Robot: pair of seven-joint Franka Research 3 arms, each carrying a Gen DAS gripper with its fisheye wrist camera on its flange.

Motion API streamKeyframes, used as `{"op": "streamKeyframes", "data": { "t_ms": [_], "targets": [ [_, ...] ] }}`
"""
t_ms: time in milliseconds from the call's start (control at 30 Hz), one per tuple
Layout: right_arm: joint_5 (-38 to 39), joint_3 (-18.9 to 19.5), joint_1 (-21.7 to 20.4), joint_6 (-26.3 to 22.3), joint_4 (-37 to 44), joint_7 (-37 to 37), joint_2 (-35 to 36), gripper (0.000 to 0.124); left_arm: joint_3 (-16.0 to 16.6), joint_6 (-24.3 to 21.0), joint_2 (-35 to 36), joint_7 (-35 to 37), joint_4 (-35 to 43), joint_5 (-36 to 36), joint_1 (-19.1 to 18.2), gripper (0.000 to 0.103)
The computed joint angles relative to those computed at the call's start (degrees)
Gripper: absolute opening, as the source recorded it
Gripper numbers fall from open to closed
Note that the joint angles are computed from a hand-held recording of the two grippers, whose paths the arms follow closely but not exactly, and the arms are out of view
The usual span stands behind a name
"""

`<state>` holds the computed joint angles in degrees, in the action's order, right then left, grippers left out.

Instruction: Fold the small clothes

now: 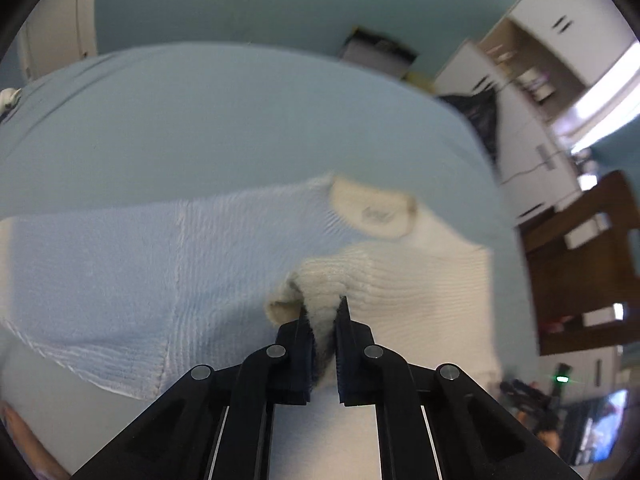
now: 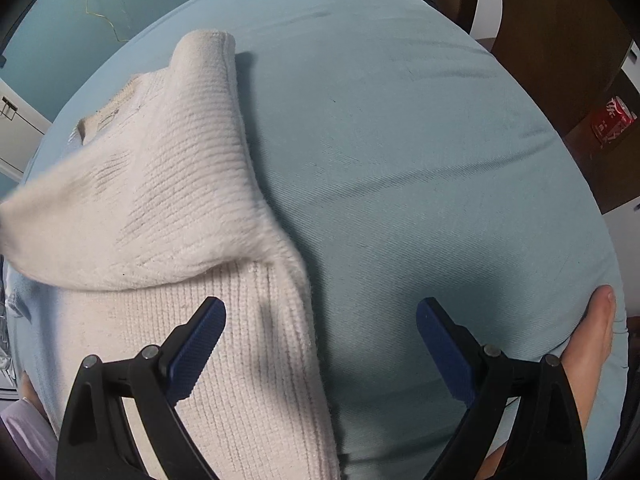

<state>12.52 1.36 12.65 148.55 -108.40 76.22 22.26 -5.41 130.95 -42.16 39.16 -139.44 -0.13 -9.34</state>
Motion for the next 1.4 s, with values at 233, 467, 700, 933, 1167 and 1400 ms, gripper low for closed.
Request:
{"op": "streamKeyframes", "data": {
  "t_ms": [233, 467, 700, 933, 1167, 1400],
  "targets": [
    [5.5, 2.3, -1.9, -2.1, -1.3, -4.9, -1.3, 0.094, 1.4, -9.5, -5.0, 0.9, -2.1, 3.6, 3.9, 0.009],
    [-2.2, -0.6, 2.7, 2.8, -2.5, -1.5, -0.8, 0.094, 4.2, -15.8, -8.7, 1.4, -6.1, -3.4, 3.1, 0.009],
    [-13.3, -3.9, 8.0, -5.0, 11.1, 7.6, 9.8, 0.094, 2.4, -6.3, -5.2, 1.0, -10.2, -5.0, 0.9, 0.009],
    [-11.4, -4.4, 5.6, -2.8, 14.3, 16.7, 12.6, 0.098, 3.8, 2.8, 2.0, 6.3, -10.7, -7.3, -2.1, 0.01],
    [-11.8, -0.2, 3.5, 2.3, 5.1, 8.0, 4.9, 0.101, 2.3, 15.9, -0.5, 8.5, -15.3, -13.4, -6.2, 0.103],
    [-5.9, 0.6, 3.3, 7.0, -0.8, 3.4, -0.5, 0.102, -5.1, -0.7, 4.4, 0.2, -7.2, 3.6, 1.3, 0.102]
  ]
}}
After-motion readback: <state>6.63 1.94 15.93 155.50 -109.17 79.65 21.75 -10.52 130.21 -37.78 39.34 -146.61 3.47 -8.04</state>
